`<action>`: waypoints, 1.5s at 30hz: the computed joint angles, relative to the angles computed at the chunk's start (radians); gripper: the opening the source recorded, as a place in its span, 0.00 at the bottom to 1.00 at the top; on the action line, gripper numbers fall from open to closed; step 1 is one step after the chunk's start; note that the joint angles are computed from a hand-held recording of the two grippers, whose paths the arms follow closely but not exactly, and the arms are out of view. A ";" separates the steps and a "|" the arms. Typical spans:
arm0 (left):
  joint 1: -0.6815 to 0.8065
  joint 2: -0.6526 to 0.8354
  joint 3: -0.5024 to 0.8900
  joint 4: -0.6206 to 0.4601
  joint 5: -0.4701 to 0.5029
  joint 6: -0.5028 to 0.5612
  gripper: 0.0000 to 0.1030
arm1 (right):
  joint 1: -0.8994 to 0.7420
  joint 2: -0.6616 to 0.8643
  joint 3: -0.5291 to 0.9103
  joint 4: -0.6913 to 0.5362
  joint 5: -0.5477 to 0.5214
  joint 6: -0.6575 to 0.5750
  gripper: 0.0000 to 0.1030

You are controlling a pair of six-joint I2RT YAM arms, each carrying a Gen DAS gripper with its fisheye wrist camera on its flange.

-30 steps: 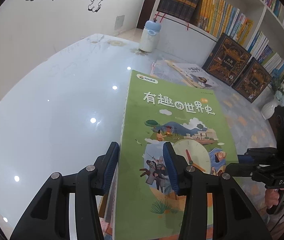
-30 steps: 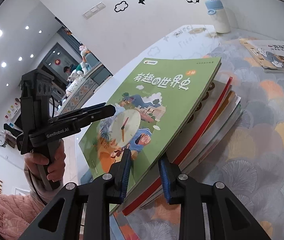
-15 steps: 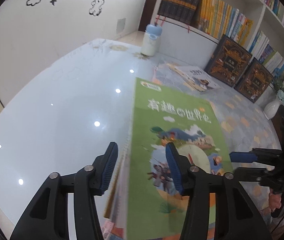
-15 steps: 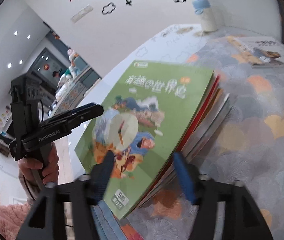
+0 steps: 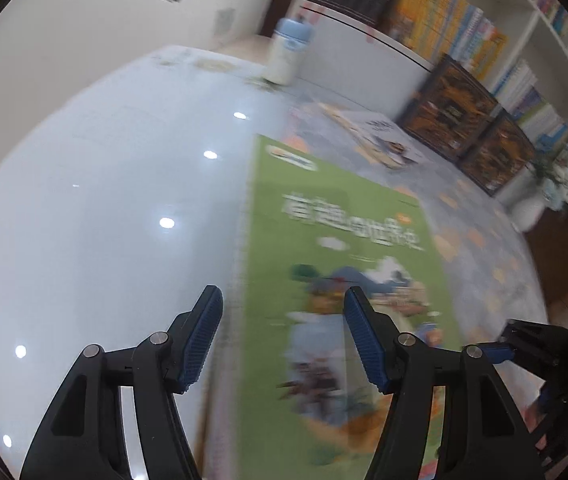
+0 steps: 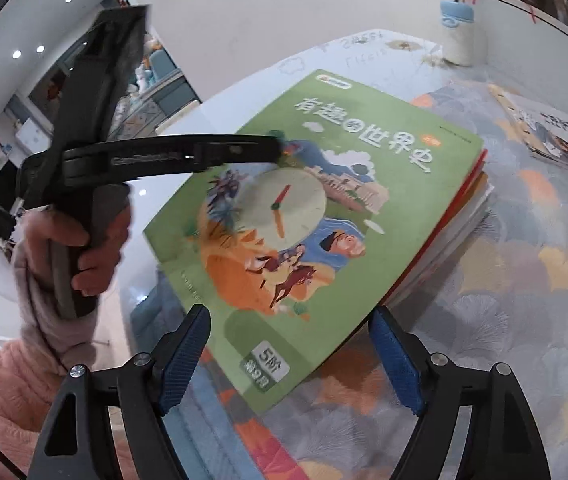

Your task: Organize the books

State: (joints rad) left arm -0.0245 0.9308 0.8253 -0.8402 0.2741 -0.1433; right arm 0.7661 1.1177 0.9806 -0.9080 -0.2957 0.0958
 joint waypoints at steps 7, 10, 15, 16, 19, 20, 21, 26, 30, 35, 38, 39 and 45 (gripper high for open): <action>-0.095 0.064 0.073 -0.015 -0.159 0.005 0.60 | -0.015 0.000 0.017 -0.015 -0.071 -0.008 0.78; -0.114 0.079 0.177 -0.076 -0.277 0.033 0.60 | -0.094 -0.010 0.042 -0.040 -0.101 -0.055 0.78; -0.098 0.263 0.590 -0.184 -0.143 0.008 0.66 | -0.437 0.077 0.270 -0.179 -0.161 -0.264 0.78; -0.114 0.336 0.701 -0.188 -0.129 -0.070 0.70 | -0.524 0.122 0.355 -0.206 -0.180 -0.308 0.78; -0.166 0.492 0.883 -0.129 -0.119 -0.297 0.75 | -0.771 0.314 0.648 -0.206 -0.260 -0.373 0.78; -0.218 0.557 0.928 -0.091 -0.176 -0.390 0.75 | -0.821 0.371 0.716 -0.189 -0.283 -0.380 0.78; -0.260 0.600 0.954 -0.077 -0.236 -0.430 0.75 | -0.875 0.452 0.801 -0.182 -0.321 -0.396 0.78; -0.421 0.878 1.024 0.008 -0.345 -0.562 0.75 | -0.999 0.773 0.957 -0.079 -0.400 -0.355 0.78; -0.451 1.084 1.120 -0.030 -0.338 -0.664 0.74 | -0.999 0.988 1.016 -0.006 -0.355 -0.366 0.78; -0.480 1.242 1.225 -0.082 -0.419 -0.671 0.74 | -1.016 1.239 1.236 -0.005 -0.355 -0.290 0.77; -0.468 1.298 1.254 -0.078 -0.379 -0.668 0.74 | -1.009 1.316 1.303 -0.018 -0.370 -0.313 0.78; -0.459 1.300 1.234 -0.051 -0.339 -0.681 0.74 | -1.008 1.299 1.272 0.007 -0.373 -0.328 0.78; -0.500 1.376 1.347 -0.087 -0.336 -0.645 0.80 | -0.999 1.377 1.424 -0.150 -0.435 -0.373 0.80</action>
State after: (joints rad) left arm -0.5245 2.3072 2.1721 -0.9272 -0.0622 -0.7879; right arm -0.2327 2.4946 2.4045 -1.0576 -0.7308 -0.2777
